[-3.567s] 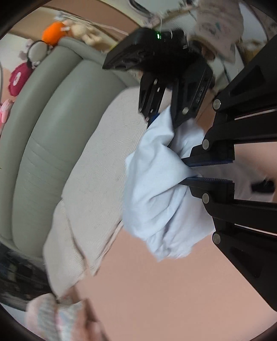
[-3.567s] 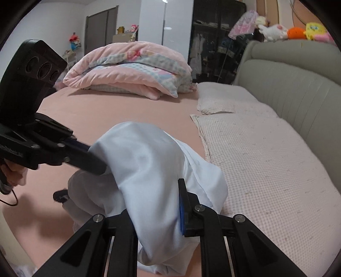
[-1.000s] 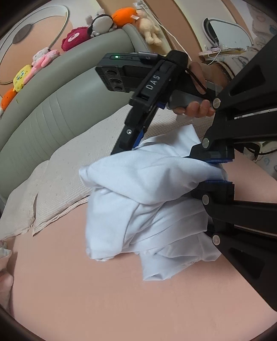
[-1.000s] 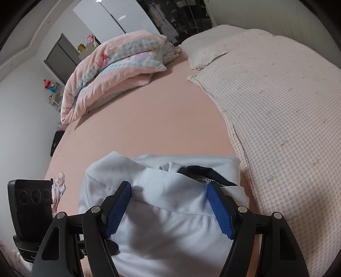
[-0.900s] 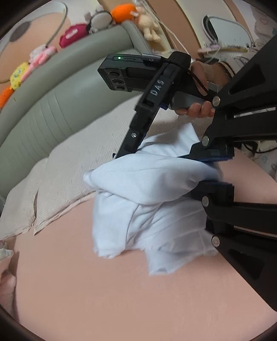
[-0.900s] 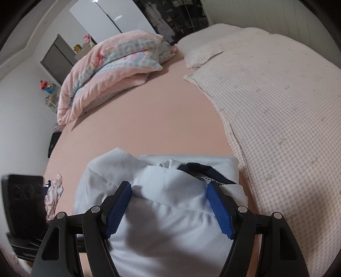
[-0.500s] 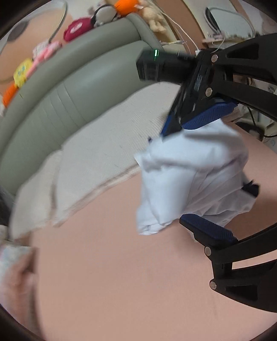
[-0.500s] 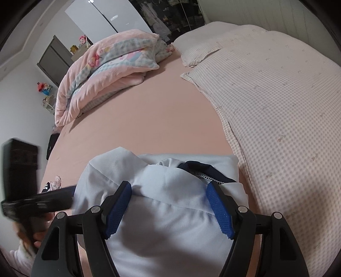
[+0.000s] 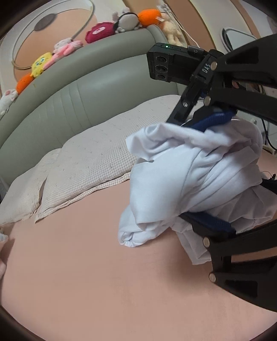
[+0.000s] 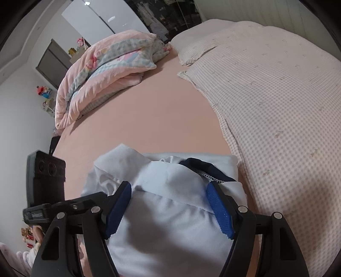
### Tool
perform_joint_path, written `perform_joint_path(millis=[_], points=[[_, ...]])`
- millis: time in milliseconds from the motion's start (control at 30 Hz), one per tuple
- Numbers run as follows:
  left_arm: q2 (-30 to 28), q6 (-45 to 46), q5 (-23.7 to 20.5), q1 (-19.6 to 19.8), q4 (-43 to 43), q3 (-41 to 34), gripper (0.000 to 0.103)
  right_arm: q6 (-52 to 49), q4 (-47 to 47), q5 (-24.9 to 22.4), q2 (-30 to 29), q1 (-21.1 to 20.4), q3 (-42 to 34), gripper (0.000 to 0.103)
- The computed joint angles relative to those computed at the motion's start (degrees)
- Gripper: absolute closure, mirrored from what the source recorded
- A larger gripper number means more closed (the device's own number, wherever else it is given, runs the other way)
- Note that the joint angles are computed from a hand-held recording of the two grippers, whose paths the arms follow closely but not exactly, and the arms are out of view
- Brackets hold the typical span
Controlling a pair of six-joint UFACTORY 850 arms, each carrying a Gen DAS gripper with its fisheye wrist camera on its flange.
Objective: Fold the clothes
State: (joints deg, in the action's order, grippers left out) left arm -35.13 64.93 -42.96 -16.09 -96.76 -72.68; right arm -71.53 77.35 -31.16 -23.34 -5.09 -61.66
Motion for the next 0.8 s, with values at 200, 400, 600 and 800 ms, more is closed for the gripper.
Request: perform_joint_path(millis=[200, 400, 600, 800], points=[[-0.2, -0.1, -0.9, 0.4, -0.7, 0.4, 0.044, 1.7, 5.2, -2.0, 0.6, -4.2, 1.8, 0.03], [0.1, -0.1, -2.0, 0.5, -2.7, 1.8, 0.044, 5.1, 9.3, -11.3, -3.2, -7.7, 2.2, 0.03], [1.2, -4.5, -5.4, 1.1, -7.0, 5.5, 0.056, 4.0, 11.5, -12.0, -4.8, -5.9, 1.5, 0.049], [2.4, -5.4, -6.7, 1.0, -8.9, 7.5, 0.065, 3.6, 9.8, -10.6, -3.8, -4.2, 0.8, 0.071]])
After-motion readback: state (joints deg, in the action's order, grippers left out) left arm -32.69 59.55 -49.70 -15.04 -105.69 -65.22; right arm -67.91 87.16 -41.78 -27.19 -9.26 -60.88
